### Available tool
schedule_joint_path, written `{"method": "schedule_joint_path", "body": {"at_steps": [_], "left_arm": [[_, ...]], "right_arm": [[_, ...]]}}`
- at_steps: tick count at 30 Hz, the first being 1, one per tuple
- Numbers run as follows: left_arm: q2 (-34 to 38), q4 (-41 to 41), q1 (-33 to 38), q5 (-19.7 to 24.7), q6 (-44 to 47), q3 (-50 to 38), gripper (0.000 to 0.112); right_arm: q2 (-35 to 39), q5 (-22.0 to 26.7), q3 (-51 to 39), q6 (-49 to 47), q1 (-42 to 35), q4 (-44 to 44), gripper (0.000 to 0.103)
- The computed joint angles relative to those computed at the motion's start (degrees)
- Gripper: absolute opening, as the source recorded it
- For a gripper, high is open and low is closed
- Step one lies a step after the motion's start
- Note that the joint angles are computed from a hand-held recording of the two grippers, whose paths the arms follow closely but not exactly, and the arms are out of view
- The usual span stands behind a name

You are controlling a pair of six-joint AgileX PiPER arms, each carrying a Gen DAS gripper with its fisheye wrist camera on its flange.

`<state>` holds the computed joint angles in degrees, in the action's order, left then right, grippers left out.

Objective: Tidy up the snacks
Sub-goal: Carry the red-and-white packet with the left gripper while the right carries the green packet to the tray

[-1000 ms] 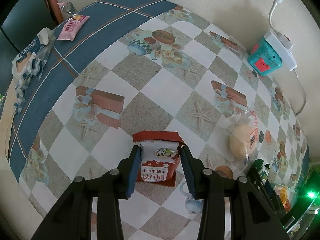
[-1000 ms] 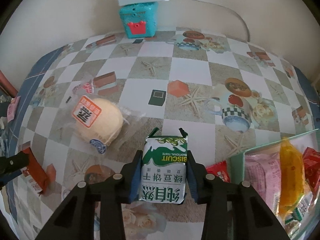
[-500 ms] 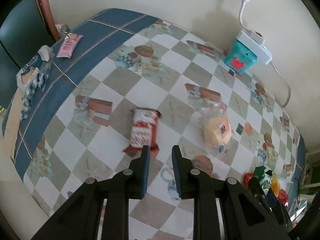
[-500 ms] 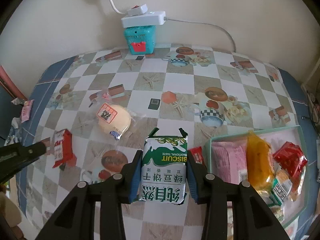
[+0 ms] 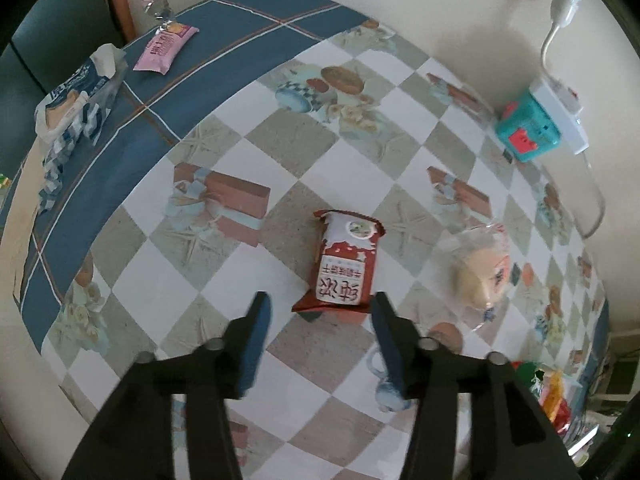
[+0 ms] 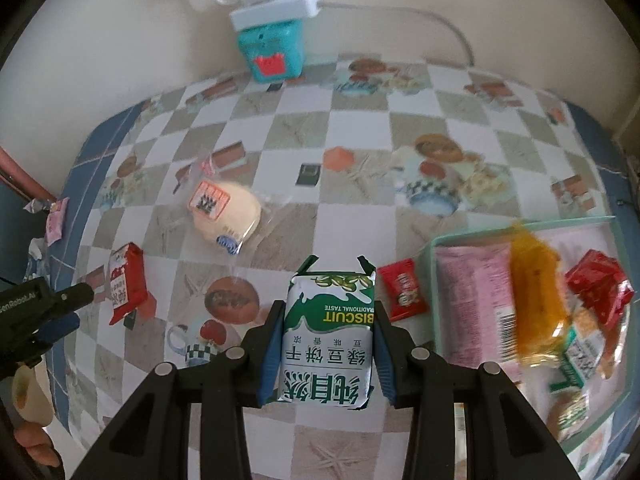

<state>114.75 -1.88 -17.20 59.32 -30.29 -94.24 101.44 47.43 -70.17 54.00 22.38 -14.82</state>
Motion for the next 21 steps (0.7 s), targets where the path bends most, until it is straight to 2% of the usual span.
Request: {"method": "schedule_joint_path", "body": {"at_steps": [9,14,19,21], "left_arm": [[5.9,5.5,-2.0,-2.0,-0.7,-4.5,0.066],[7.7,5.0,-1.3,-3.9,0.5,-5.0,0.068],[10.1,6.5,-2.4,-3.2,1.1,-7.2,0.068],[11.1,7.7,-3.1,-2.3,0.8,-8.4,0.060]], "right_arm": [[3.8,-2.0,-1.1,-4.1,-0.8,3.6,0.043],[5.5,-2.5,-1.7,-5.6,-1.9,4.4,0.043],[7.1,-3.0,-2.4,-6.9,-2.0,5.3,0.043],[7.5,-2.9,-2.6,-7.0,-1.9,5.2,0.043]]}}
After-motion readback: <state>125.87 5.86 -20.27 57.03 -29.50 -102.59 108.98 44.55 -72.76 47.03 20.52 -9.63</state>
